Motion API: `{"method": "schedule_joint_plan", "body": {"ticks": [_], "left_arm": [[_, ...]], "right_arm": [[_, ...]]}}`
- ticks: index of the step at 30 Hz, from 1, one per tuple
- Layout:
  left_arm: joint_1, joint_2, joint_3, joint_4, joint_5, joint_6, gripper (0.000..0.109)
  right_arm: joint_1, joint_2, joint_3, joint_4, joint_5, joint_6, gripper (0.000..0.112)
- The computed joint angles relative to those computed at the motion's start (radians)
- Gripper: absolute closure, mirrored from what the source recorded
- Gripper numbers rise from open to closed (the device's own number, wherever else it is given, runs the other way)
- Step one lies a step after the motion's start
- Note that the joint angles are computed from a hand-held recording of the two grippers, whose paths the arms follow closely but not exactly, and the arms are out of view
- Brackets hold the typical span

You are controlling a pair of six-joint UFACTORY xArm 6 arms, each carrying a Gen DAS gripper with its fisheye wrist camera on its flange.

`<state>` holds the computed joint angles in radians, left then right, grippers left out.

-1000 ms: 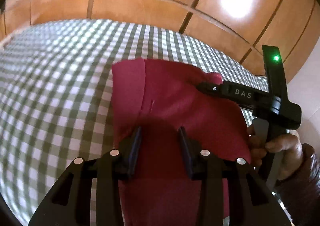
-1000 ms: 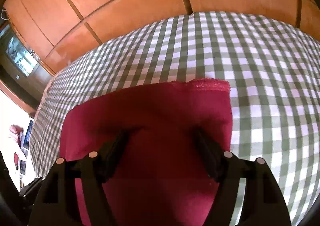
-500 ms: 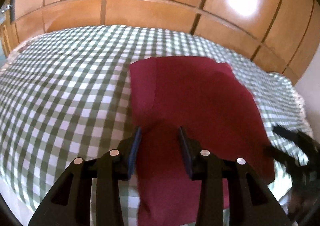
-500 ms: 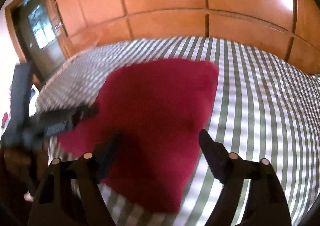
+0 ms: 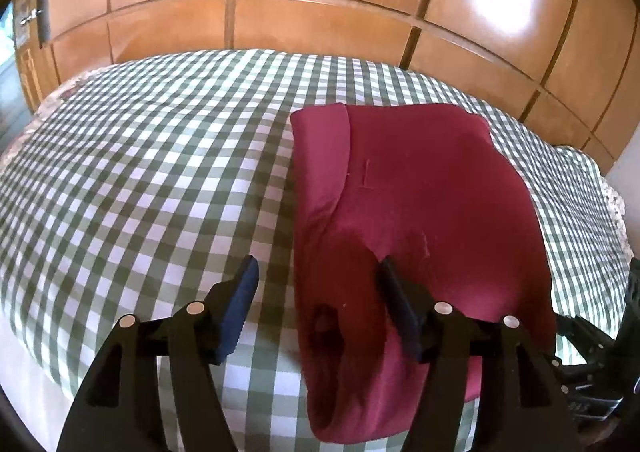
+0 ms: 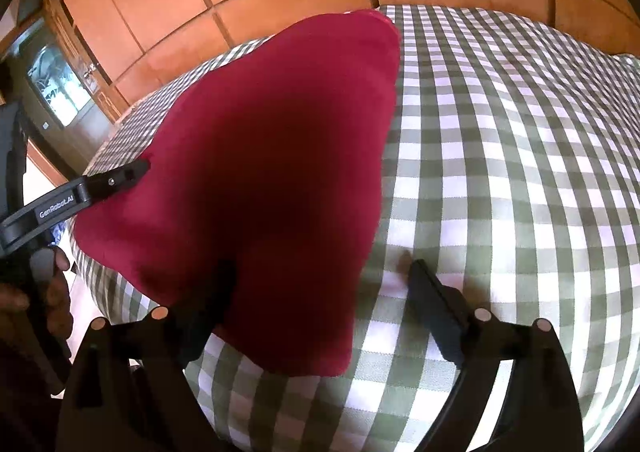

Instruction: Fold small clothes

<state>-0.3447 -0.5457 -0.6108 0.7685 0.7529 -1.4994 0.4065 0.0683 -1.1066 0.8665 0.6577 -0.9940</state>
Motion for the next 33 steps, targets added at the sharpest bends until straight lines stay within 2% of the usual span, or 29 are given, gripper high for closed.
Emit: {"method": "schedule_joint_plan", "body": {"ticks": [1,5,7,13,20,22,26,30,33], "left_arm": [[-0.006,-0.003,0.0,0.007,0.01,-0.005,0.041],[-0.017,-0.009,0.001,0.018,0.028,-0.006,0.04],[-0.022,-0.013,0.002,0.027,0.039,-0.016,0.034],[-0.017,-0.029,0.018,0.026,0.025,-0.018,0.034],[-0.007,-0.033,0.025,0.024,0.006,-0.014,0.03],[0.007,-0.039,0.037,0.013,-0.024,-0.008,0.03],[0.051,-0.062,0.077,-0.029,-0.113,0.011,0.03],[0.117,-0.09,0.138,-0.096,-0.242,0.047,0.03],[0.182,-0.104,0.205,-0.181,-0.4,0.111,0.031]], "right_arm": [[-0.003,-0.005,0.002,-0.002,0.005,0.002,0.023],[-0.002,0.0,-0.003,-0.006,0.009,0.008,0.022],[-0.009,0.008,-0.011,-0.006,0.019,0.007,0.021],[-0.016,0.012,-0.035,-0.051,0.06,0.054,0.013],[-0.063,0.056,-0.138,-0.06,0.197,0.153,0.012],[-0.092,0.096,-0.206,-0.014,0.263,0.186,0.012],[-0.114,0.177,-0.33,0.037,0.304,0.226,0.012],[-0.103,0.283,-0.471,0.024,0.335,0.256,0.012],[-0.096,0.373,-0.581,0.011,0.418,0.283,0.013]]}}
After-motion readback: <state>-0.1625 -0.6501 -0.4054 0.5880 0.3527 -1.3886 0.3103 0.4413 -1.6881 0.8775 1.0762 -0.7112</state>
